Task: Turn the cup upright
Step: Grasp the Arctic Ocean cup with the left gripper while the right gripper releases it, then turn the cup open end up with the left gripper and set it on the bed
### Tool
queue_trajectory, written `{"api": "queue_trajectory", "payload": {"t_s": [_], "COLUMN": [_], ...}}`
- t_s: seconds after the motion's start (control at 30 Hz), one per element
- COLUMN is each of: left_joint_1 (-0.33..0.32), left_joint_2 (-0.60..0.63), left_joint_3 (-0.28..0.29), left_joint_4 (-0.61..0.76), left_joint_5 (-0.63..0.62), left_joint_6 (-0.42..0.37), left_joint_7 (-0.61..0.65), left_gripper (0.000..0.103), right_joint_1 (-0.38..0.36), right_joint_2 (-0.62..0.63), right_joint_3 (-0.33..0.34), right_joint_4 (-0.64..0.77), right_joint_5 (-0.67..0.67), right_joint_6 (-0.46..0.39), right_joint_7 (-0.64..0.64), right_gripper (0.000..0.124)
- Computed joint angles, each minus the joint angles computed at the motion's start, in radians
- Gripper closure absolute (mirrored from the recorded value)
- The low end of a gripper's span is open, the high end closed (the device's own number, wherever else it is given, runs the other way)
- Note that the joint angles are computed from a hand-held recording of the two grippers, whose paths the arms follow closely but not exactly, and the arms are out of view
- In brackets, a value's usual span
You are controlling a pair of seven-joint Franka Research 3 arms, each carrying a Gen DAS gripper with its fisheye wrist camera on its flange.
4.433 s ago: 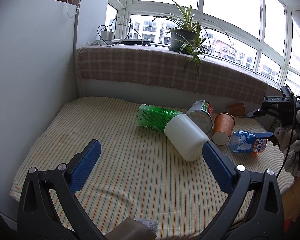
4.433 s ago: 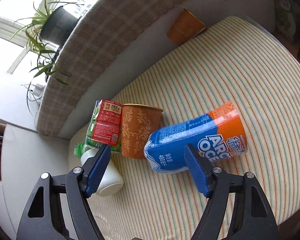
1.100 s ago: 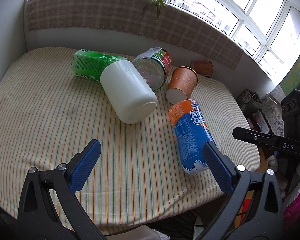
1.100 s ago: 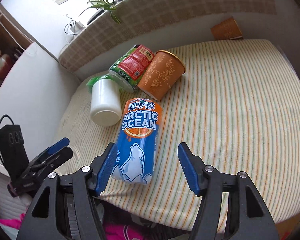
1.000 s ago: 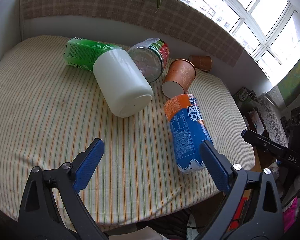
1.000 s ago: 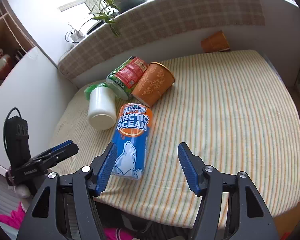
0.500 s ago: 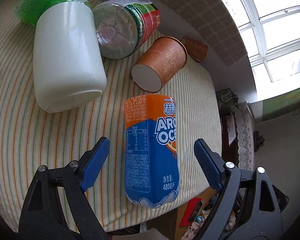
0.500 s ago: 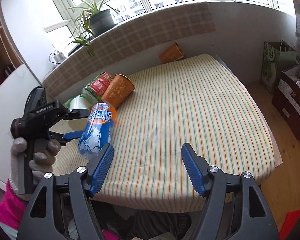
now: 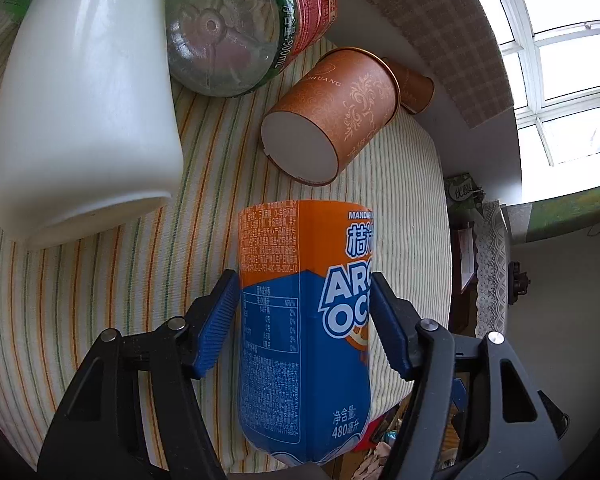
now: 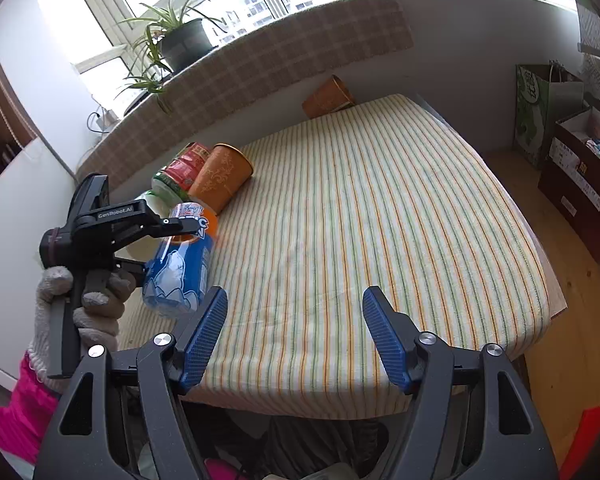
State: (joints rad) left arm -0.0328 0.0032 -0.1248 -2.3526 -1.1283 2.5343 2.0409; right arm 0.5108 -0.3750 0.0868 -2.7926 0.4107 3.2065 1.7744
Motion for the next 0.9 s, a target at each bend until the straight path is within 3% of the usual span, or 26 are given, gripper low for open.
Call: {"api": "queue_trajectory", "payload": {"t_s": [0.2,0.6,0.9], "left_joint_1": [-0.012,-0.129,-0.251], "left_joint_2": [-0.022,-0.157,-0.188], "left_joint_3": [-0.006,0.011,0.040], "left_joint_4": [-0.014,-0.114,-0.155], "left_joint_5": [0.002,-0.002,-0.073], "left_joint_6": [0.043,0.272,0.502], "left_joint_7": [0.016,0.152,0.299], "left_gripper": [0.040,0.041,0.041], "right_joint_1": [-0.037,-0.059,-0.093], "right_joint_2": [0.001,0.026,0.035], "right_joint_3": [0.039,0.076,0.115], "right_joint_4": [0.002,0.030,0.040], "right_joint_5": [-0.015,-0.042,-0.070], "right_joint_6": [0.000,-0.018,-0.022], "right_joint_7": [0.020,0.052,0.085], "right_gripper": [0.054,0.054,0.054]}}
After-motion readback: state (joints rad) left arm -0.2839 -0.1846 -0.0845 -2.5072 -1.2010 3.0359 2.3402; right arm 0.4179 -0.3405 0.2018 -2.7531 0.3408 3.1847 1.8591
